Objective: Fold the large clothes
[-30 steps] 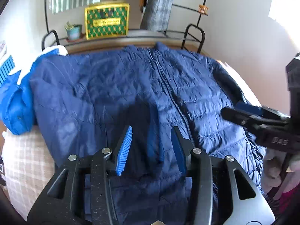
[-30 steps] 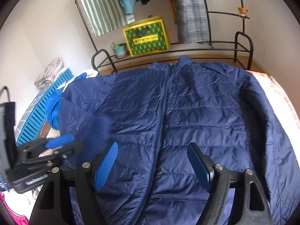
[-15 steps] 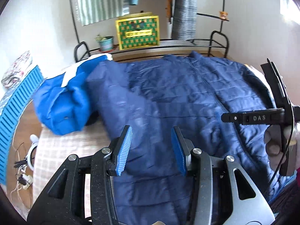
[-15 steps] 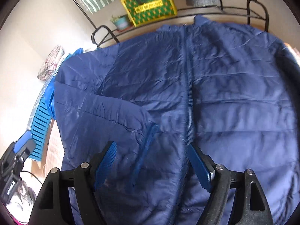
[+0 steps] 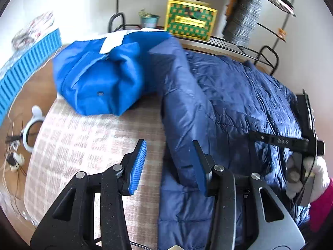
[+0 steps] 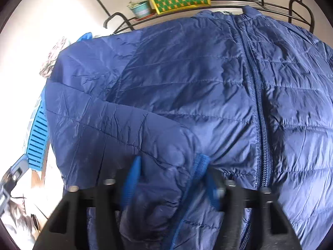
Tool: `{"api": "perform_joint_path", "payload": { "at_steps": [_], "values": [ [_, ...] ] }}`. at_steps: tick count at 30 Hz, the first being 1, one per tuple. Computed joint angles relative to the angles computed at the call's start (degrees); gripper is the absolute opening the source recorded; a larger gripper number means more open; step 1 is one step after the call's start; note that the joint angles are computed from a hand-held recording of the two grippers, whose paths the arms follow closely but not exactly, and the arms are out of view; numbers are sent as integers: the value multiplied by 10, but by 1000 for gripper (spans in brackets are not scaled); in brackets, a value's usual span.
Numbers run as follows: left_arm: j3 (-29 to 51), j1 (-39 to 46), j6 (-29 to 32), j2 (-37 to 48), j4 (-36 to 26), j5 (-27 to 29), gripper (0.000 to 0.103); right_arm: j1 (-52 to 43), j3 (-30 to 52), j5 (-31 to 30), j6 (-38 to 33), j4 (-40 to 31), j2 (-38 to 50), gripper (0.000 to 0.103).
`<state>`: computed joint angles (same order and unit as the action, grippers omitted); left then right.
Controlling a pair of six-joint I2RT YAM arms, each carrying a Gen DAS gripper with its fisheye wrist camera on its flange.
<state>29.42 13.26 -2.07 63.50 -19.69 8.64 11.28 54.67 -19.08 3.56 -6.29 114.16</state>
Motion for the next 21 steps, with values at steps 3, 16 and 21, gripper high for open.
{"api": "perform_joint_path", "payload": {
  "at_steps": [3, 16, 21],
  "values": [
    [8, 26, -3, 20, 1, 16, 44, -4, 5, -29, -8, -2, 4, 23],
    [44, -22, -35, 69, 25, -15, 44, -67, 52, 41, -97, 11, -54, 10],
    [72, -86, -55, 127, 44, -51, 44, -119, 151, 66, -135, -8, -4, 10]
  ]
}}
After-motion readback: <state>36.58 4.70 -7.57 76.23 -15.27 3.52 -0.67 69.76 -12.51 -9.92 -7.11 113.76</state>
